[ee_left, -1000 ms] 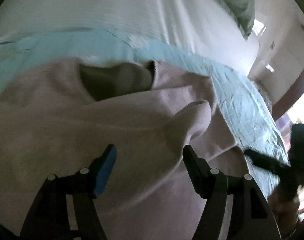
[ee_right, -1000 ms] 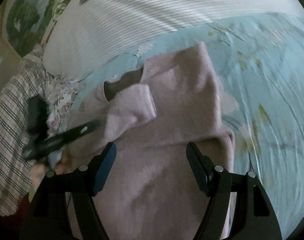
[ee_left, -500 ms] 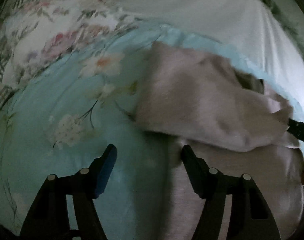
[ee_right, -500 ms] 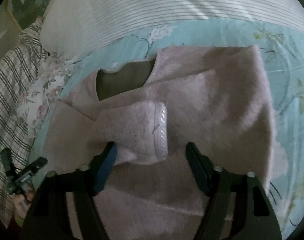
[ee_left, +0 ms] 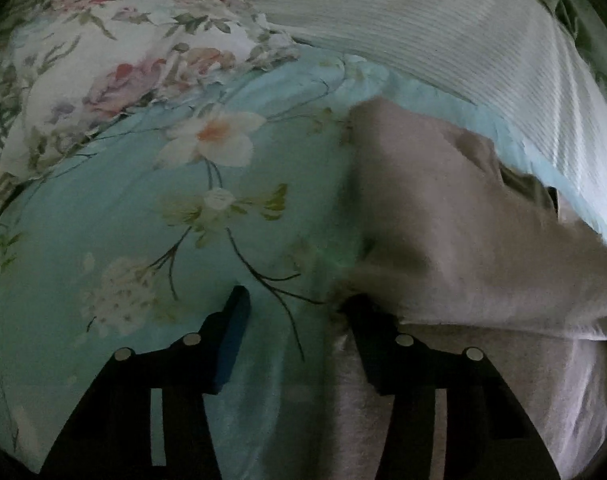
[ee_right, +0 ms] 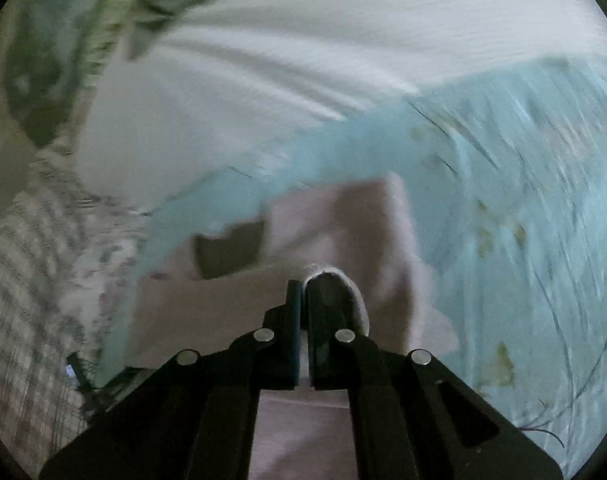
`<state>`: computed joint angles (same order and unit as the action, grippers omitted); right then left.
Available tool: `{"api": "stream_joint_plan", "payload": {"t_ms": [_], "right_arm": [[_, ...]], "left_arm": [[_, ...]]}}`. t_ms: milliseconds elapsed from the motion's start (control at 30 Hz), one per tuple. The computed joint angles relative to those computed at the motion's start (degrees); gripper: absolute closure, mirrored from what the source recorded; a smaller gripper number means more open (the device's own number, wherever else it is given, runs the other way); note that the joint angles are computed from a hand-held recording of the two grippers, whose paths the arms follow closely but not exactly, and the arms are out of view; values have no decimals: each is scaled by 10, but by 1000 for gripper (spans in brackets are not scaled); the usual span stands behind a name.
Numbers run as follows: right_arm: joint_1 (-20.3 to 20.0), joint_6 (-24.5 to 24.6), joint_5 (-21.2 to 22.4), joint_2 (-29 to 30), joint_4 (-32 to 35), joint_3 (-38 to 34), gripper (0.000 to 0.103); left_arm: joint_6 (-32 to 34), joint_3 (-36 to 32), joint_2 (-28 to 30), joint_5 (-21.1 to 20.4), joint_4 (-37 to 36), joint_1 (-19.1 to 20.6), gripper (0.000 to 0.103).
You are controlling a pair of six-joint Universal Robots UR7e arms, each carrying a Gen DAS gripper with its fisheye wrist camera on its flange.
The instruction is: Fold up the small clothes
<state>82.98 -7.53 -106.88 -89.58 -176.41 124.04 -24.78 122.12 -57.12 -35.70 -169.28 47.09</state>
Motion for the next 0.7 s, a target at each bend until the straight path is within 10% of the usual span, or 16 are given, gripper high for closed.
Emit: {"api": "stream_joint_plan", "payload": {"t_ms": [267, 700], "right_arm": [[28, -42, -84, 42, -95, 5, 100], [-5, -10, -41, 29, -46, 15, 99]], "left_arm": [[-21, 9, -2, 10, -18, 1, 52], [61, -17, 36, 54, 50, -34, 51]]}}
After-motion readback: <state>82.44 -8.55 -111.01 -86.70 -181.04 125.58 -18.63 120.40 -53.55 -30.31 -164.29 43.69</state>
